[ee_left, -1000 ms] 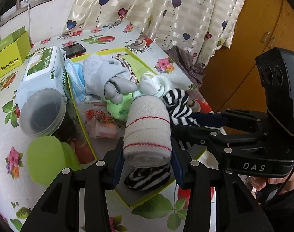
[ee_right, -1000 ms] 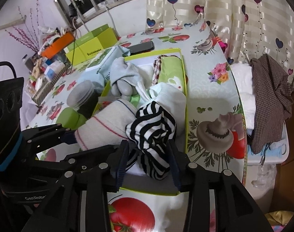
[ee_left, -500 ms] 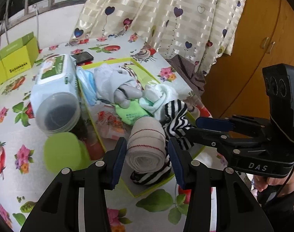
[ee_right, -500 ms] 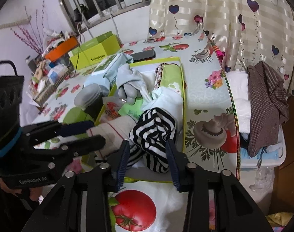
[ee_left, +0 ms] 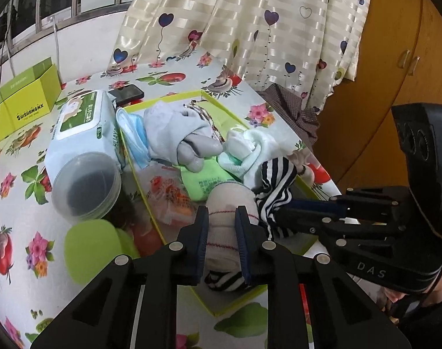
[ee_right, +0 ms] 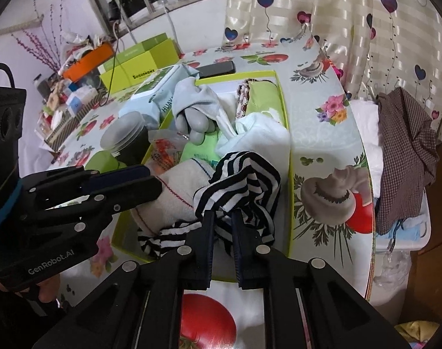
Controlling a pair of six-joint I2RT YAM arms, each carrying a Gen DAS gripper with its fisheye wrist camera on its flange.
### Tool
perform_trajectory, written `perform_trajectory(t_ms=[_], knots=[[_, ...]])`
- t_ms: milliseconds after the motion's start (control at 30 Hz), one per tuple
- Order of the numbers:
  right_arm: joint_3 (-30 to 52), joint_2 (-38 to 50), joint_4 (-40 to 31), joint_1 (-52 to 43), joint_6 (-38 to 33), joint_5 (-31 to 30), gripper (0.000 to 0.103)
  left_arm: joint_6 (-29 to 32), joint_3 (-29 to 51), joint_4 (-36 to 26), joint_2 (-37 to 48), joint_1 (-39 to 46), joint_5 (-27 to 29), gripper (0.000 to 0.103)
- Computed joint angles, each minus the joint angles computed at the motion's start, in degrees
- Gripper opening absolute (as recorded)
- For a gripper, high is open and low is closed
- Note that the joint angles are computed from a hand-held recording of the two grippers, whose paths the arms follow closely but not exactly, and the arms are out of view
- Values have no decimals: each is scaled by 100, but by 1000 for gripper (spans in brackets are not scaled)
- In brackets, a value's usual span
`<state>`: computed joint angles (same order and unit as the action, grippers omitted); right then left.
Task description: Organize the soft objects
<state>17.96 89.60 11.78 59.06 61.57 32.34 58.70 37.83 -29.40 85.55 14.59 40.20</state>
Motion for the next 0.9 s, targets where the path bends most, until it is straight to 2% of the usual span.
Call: perform_trajectory(t_ms=[100, 200, 400, 533, 733, 900], knots=[[-17, 29, 68, -17, 39, -43, 12, -13, 13, -24, -16, -31, -31, 20], [13, -95, -153, 135, 205, 95, 12, 119, 94, -260, -44, 69, -8, 20], [164, -344, -797, 509, 569, 440, 12, 749, 130, -944, -435, 573, 241, 20], [246, -319, -982, 638, 732, 517, 12, 1070, 149, -1147, -455, 829, 216, 20], [367, -311, -1313, 899, 1039, 642, 12, 1236, -36, -1014, -346, 855, -88, 20], [473, -252, -1535, 1016, 1251, 675, 13, 897, -139, -602, -211, 538, -228, 20]])
